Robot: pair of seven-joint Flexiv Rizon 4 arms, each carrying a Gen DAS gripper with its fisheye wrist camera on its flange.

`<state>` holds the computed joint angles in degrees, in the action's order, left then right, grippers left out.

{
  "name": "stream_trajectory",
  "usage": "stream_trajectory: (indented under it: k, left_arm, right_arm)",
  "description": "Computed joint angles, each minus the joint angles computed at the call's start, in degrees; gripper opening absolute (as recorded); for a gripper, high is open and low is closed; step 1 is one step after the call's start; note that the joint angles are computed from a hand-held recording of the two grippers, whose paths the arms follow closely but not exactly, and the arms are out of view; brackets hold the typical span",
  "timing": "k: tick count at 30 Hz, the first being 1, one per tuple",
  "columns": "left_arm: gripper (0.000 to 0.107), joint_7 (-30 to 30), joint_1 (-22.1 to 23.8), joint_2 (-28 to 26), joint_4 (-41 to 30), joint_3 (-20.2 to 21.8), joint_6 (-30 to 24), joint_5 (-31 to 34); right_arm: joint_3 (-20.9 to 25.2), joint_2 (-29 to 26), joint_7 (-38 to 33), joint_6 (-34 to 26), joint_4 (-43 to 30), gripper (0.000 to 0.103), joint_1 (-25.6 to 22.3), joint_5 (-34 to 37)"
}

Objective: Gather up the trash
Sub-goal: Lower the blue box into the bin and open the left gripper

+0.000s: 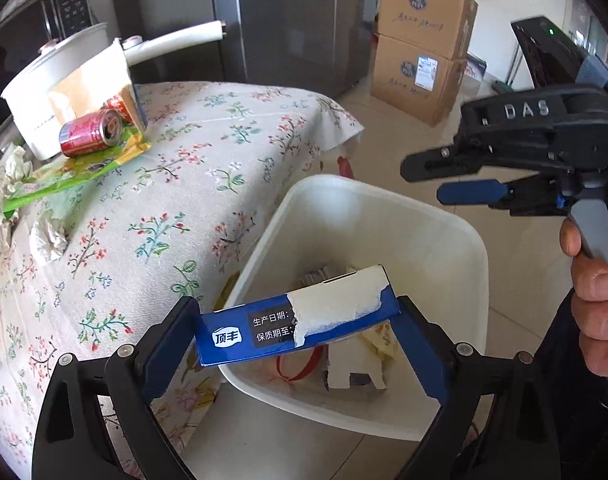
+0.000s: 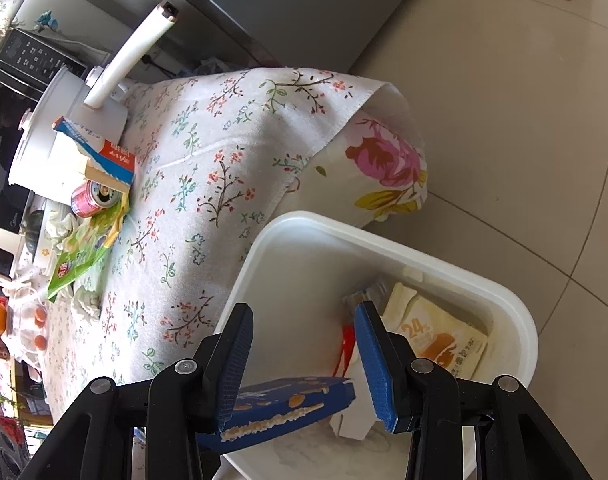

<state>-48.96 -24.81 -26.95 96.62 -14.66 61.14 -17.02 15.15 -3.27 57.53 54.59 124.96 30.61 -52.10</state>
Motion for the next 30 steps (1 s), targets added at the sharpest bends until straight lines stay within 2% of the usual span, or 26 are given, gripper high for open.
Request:
stream_trajectory:
  k: [3,8,13,16,20,25,27,28,30]
  left_arm:
    - [0.098,-0.9,-0.5,-1.0,-2.3,0.7,-7.9,1.1]
    - [0.103,-0.8,0.1,-0.7,-2.1,0.1,-7.6,-1.1]
    - [0.103,-6.4,0.6,-2.3,-7.1,1.5,-16.4,-2.4]
    - [0.102,-9.6,0.4,-2.7,-8.1,2.5,-17.5,-1.5]
    - [0.101,-10.1,2.7,-2.7,-8.7,1.3,-19.8,-5.0]
    - [0.101,-10.6,4.0,-1.8,-8.6,1.3,-18.1,-8.0]
    - [0.101,-10.4,4.7,-1.5,-8.4,1.2,-17.0,-8.9]
    - [0.101,-10.4,4.9,-1.5,-8.4,1.3,-16.7,-9.1]
    - [0.101,-10.8,5.3,-1.5,-8.4,1.5,-16.2,-9.4]
  right_arm:
    - [0.1,-0.1,-0.6,-0.4,-0.2,0.056,0.1,0.7]
    - [-0.1,-0.4,-1.3,0.2,-0.5,0.056,0.2,0.4]
    - [-0.1,-0.4,-1.7,0.4,-0.5,0.056,0.2,0.6]
    - [-0.2,-0.6,-2.0,1.2,-0.4,0.056,0.1,0.9]
    - [-0.3,-1.1,-3.9,2.1,-0.7,0.059,0.1,2.2]
    - [-0.4,-2.5,-9.2,3.9,-1.6,0.062,0.4,5.5]
    - [-0.5,-3.8,-13.0,6.9,-2.1,0.065,0.4,7.6]
    - [-0.8,-4.9,-15.1,11.6,-1.9,0.066,0.1,8.4]
    - [-2.8,-8.8,-16.8,27.1,-1.0,0.066,-0.3,7.2]
